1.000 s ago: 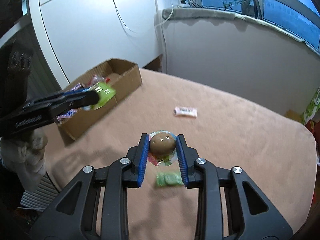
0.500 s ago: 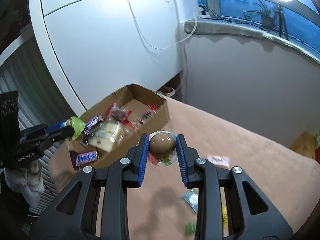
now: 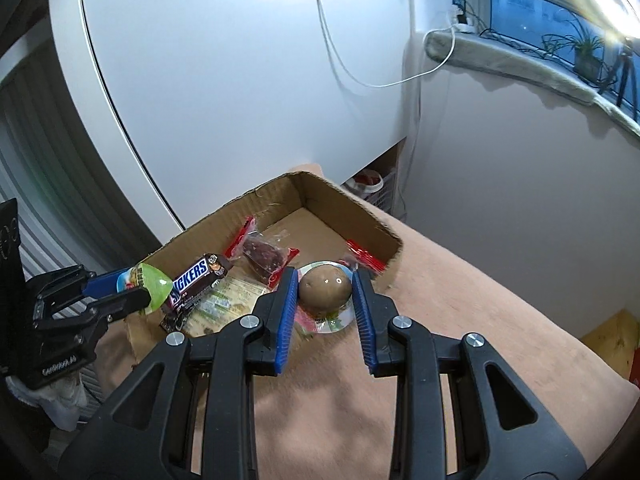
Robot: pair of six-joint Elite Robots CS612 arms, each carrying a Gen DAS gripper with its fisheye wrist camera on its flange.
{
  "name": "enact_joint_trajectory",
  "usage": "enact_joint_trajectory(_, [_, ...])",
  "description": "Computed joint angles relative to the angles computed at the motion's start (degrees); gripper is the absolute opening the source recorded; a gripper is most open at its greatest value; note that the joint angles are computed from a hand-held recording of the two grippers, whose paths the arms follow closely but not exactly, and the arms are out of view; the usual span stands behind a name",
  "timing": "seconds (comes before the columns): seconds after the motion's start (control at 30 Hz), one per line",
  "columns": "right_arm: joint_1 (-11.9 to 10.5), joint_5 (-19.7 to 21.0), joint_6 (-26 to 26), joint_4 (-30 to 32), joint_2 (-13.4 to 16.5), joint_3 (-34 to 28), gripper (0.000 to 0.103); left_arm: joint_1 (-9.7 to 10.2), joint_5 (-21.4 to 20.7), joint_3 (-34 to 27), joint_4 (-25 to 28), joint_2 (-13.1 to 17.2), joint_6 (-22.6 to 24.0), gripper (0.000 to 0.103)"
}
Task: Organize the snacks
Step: 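Carry the green candy over the box while the right tool carries the egg candy there, then open the left tool to drop the green candy while the right tool releases the egg candy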
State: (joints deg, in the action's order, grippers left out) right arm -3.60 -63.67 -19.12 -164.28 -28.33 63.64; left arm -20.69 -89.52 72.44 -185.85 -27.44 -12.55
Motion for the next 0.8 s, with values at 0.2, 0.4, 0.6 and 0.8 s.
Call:
enact_joint_trajectory(0.2, [0.76, -0.31, -0.78, 3.29, 1.64, -2.94, 0.029, 0.11, 0.39, -0.37, 1.25, 0.23, 0.54, 0.025])
enact_joint_trajectory(0.4, [1.18, -0.72, -1.60, 4.40, 2.05, -3.70, 0.029, 0.17, 0.58, -0.67, 2.07, 0.37, 0.09, 0.025])
enact_joint_trajectory(0.6, [1.39, -0.75, -2.84, 4.61, 1.76, -3.36, 0.029, 0.13, 0.59, -0.59, 2.38, 0.26, 0.12, 0.025])
enact_joint_trajectory(0.8, [1.60, -1.51, -2.77, 3.13, 1.32, -2.52, 0.053, 0.07, 0.54, -0.57, 2.68, 0.18, -0.08, 0.030])
